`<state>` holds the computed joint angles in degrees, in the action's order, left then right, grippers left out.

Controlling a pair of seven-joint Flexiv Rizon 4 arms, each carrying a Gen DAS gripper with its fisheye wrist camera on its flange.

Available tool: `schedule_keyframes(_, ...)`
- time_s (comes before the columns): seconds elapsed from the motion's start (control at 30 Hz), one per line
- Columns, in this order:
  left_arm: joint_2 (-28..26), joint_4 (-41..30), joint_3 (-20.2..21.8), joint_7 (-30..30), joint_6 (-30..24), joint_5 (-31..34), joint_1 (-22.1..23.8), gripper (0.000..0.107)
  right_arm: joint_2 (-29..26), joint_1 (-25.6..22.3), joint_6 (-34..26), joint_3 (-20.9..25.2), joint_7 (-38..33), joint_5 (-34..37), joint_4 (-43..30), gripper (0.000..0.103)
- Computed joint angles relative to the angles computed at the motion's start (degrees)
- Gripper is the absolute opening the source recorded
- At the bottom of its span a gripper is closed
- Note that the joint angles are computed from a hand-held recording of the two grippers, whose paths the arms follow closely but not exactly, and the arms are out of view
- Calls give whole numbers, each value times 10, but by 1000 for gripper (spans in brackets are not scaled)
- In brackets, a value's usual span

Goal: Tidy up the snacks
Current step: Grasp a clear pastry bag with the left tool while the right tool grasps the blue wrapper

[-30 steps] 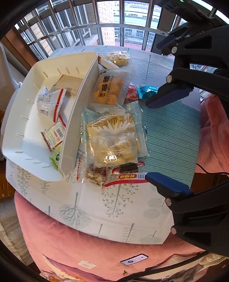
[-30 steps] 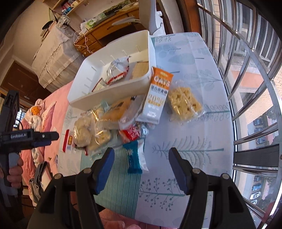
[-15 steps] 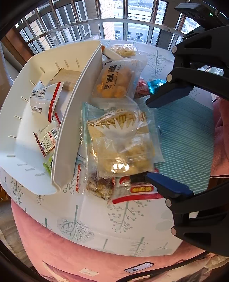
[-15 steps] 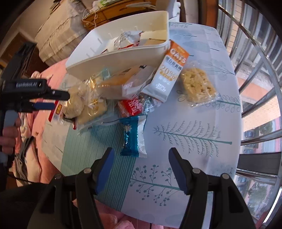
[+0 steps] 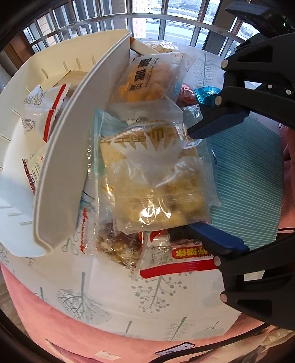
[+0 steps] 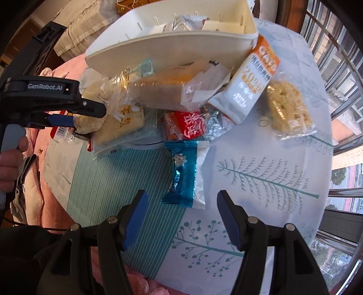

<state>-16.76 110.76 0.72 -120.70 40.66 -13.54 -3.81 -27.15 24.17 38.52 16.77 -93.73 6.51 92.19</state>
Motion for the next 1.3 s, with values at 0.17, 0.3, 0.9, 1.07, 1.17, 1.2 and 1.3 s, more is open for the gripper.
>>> schedule_keyframes(0.17, -9, 4, -1, 7, 7, -9, 4, 72, -14, 15, -11, -6, 9, -26, -6, 64)
schedule_keyframes(0.3, -15, 7, -1, 11, 12, -16, 7, 69, -23, 23, -15, -9, 19, -38, -11, 64)
schedule_keyframes(0.9, -23, 0, -1, 47, -11, -23, 16, 45, -54, 52, -34, -15, 70, -82, -36, 42)
schedule_keyframes(1.07, -7, 11, -1, 54, -22, -34, 18, 44, -65, 56, -54, -17, 78, -90, -54, 34)
schedule_keyframes(1.17, 4, 15, 0, 55, -29, -32, 17, 43, -65, 53, -64, -16, 80, -87, -59, 30)
schedule_keyframes(1.2, 7, 17, 1, 55, -30, -30, 16, 43, -65, 52, -67, -16, 79, -84, -61, 28)
schedule_keyframes(1.3, 20, 20, 2, 55, -38, -25, 15, 43, -68, 50, -82, -18, 83, -81, -73, 27)
